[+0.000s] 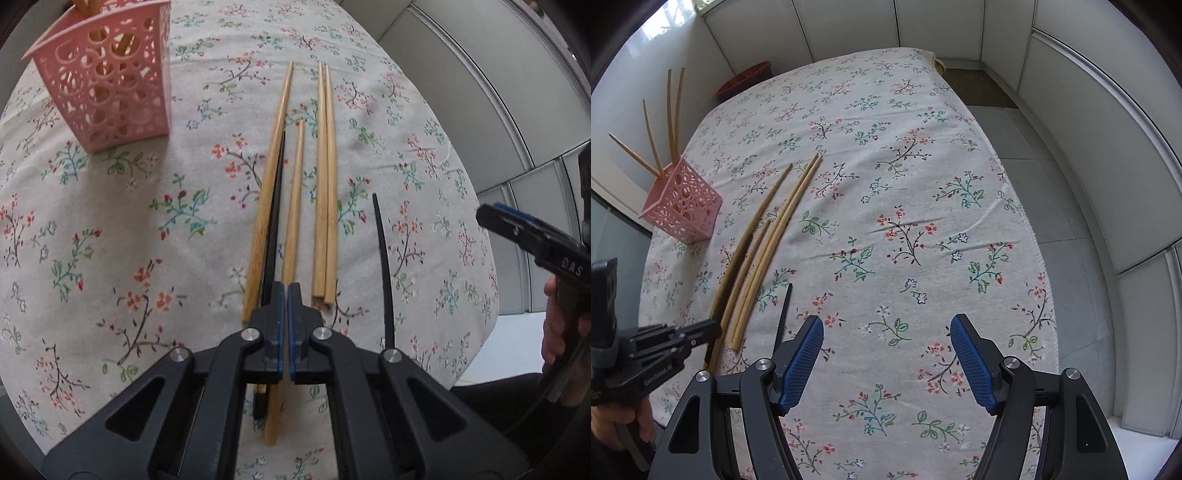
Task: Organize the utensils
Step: 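Lift the gripped chopstick with the left tool, then carry the chopstick toward the pink holder with the left tool while the right tool closes on a black chopstick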
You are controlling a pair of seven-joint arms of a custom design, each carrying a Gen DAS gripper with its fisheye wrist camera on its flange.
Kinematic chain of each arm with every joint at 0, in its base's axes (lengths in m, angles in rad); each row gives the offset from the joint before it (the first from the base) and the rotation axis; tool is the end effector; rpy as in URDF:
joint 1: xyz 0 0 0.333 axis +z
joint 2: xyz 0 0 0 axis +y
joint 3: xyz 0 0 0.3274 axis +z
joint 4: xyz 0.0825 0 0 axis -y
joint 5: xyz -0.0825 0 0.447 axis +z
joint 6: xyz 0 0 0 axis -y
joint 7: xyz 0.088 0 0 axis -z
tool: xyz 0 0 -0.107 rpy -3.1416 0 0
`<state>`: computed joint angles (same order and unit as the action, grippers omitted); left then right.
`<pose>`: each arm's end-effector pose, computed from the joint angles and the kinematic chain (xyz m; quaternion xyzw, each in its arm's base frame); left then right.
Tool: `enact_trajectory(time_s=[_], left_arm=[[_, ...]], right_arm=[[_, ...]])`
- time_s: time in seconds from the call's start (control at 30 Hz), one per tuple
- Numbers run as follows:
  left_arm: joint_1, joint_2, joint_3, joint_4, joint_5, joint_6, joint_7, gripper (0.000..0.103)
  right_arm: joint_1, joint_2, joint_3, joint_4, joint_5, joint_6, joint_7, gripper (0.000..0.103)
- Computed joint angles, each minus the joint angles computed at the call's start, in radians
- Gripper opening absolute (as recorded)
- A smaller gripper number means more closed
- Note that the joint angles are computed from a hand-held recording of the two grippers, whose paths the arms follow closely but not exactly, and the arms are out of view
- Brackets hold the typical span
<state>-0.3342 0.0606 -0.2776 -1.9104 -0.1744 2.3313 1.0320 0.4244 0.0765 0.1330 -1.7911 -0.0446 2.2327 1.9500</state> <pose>0.5450 -0.3824 0.4893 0.7029 -0.6836 0.1922 0.0418 0.5783 0.3562 0.5332 -0.7602 0.6236 -0.0708 0.1682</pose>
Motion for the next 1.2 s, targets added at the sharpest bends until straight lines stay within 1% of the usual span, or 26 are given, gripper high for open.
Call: enact_trajectory(time_s=[0.07,0.1,0.13,0.23,0.27,0.3,0.33,0.37,0.47,0.6,0.67,0.77,0.83,0.9,0.93,0.97,1.0,1.03,1.13,1.2], left_arm=[[0.003,-0.014,-0.002,-0.006,-0.044,-0.037,0.024,0.002],[0.005,-0.023,-0.001,-0.013,-0.065,-0.043,0.036,0.002],[0.005,-0.036,0.001,-0.026,-0.067,-0.024,0.039,0.002],[0.002,-0.052,0.003,-0.032,0.054,0.046,-0.02,0.004],[0.002,-0.047,0.004,-0.024,0.101,0.063,-0.048,0.008],[0.0,-0.03,0.004,-0.005,0.156,0.08,-0.082,0.016],[-0.004,0.004,0.005,0.029,0.215,0.093,-0.116,0.019],[-0.011,0.031,0.009,0.059,0.278,0.097,-0.155,0.022],[-0.025,0.115,0.025,0.155,0.363,0.086,-0.203,0.022],[-0.072,0.236,0.062,0.306,0.497,0.055,-0.282,0.022],[-0.094,0.294,0.084,0.375,0.544,0.041,-0.325,0.022],[-0.113,0.37,0.106,0.463,0.567,0.025,-0.363,0.022],[-0.127,0.42,0.119,0.529,0.578,-0.019,-0.37,0.022],[-0.128,0.462,0.122,0.583,0.559,-0.076,-0.362,0.022],[-0.138,0.464,0.135,0.581,0.577,-0.071,-0.38,0.02],[-0.144,0.476,0.141,0.601,0.583,-0.096,-0.381,0.013],[-0.153,0.491,0.147,0.629,0.594,-0.132,-0.38,0.009],[-0.154,0.501,0.146,0.65,0.589,-0.162,-0.377,0.009],[-0.146,0.49,0.137,0.64,0.572,-0.17,-0.359,0.008],[-0.149,0.462,0.137,0.61,0.589,-0.17,-0.336,0.007]], right_arm=[[0.001,0.018,0.001,0.016,0.009,-0.002,-0.002,0.073],[0.002,0.028,0.001,0.027,0.011,-0.007,-0.004,0.073],[0.003,0.038,0.002,0.037,0.014,-0.011,-0.007,0.073],[0.004,0.056,0.001,0.06,0.027,-0.006,-0.021,0.073],[0.004,0.06,0.0,0.065,0.032,-0.002,-0.023,0.073],[0.003,0.065,-0.001,0.071,0.038,0.002,-0.024,0.073],[0.003,0.069,-0.002,0.075,0.043,0.006,-0.025,0.073],[0.002,0.075,-0.003,0.08,0.046,0.007,-0.023,0.073],[0.003,0.092,-0.007,0.095,0.041,0.002,-0.014,0.073],[-0.005,0.101,-0.013,0.095,0.052,-0.005,-0.014,0.073],[-0.01,0.104,-0.016,0.092,0.057,-0.005,-0.012,0.073],[-0.02,0.111,-0.021,0.098,0.068,-0.012,-0.006,0.073],[-0.027,0.115,-0.024,0.101,0.078,-0.01,-0.001,0.073],[-0.031,0.119,-0.024,0.105,0.089,-0.005,0.003,0.073],[-0.033,0.122,-0.024,0.11,0.095,-0.002,0.002,0.073],[-0.034,0.128,-0.023,0.117,0.1,-0.002,-0.001,0.073],[-0.034,0.13,-0.022,0.121,0.101,-0.002,-0.004,0.073],[-0.033,0.135,-0.021,0.127,0.1,-0.003,-0.008,0.073],[-0.029,0.145,-0.018,0.138,0.099,-0.009,-0.021,0.073],[-0.025,0.147,-0.016,0.141,0.098,-0.013,-0.027,0.073]])
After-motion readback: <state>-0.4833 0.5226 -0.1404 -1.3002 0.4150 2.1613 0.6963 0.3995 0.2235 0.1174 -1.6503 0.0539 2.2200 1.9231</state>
